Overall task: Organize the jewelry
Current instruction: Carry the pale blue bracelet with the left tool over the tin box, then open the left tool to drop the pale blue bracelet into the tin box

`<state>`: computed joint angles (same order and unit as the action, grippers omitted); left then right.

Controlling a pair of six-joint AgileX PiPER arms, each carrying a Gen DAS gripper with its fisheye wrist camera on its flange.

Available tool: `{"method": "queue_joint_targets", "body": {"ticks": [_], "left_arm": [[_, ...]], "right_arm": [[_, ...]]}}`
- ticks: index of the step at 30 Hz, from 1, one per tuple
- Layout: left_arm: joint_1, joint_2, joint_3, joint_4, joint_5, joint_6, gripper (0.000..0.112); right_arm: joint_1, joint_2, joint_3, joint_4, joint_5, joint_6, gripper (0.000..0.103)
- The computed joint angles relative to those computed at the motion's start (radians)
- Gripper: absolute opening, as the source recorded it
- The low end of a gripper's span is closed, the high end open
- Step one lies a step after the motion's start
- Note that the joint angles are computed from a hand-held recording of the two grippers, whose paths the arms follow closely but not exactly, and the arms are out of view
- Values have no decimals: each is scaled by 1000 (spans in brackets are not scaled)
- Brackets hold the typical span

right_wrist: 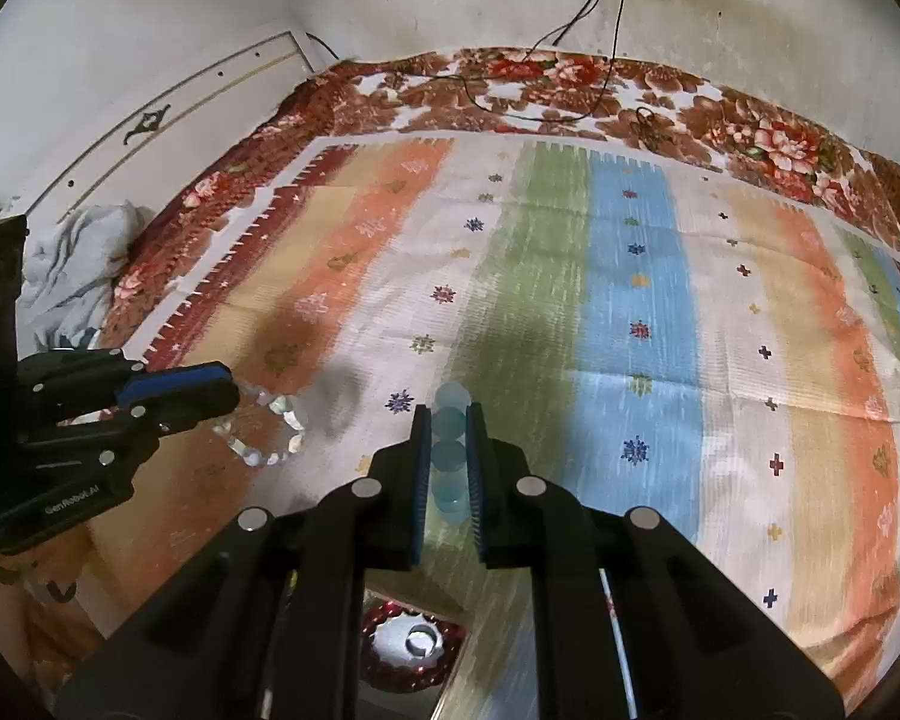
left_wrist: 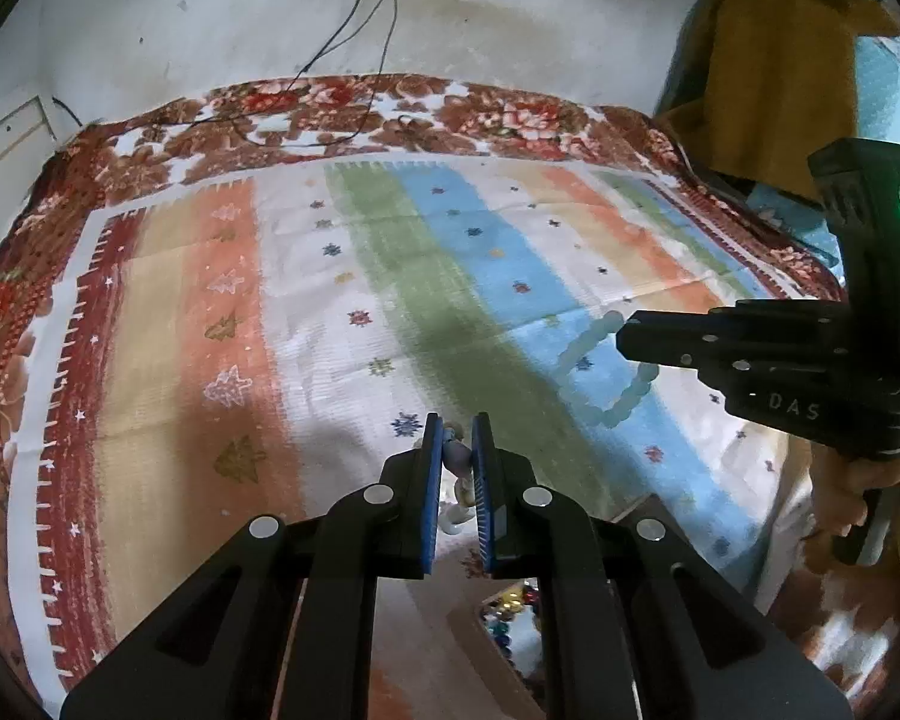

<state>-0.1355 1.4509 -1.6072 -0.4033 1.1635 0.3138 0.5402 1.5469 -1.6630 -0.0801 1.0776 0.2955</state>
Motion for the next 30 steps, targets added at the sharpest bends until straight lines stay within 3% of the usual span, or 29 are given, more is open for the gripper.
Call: {"method": "queue_joint_targets", "body": {"ticks": [15, 30], "left_arm": [[-27, -165, 129, -68, 14, 13, 9], [-77, -260, 254, -63, 7, -12, 9]], "right_arm": [[157, -191, 158, -60, -25, 88, 13], [260, -284, 292, -128, -24, 200, 13]]}}
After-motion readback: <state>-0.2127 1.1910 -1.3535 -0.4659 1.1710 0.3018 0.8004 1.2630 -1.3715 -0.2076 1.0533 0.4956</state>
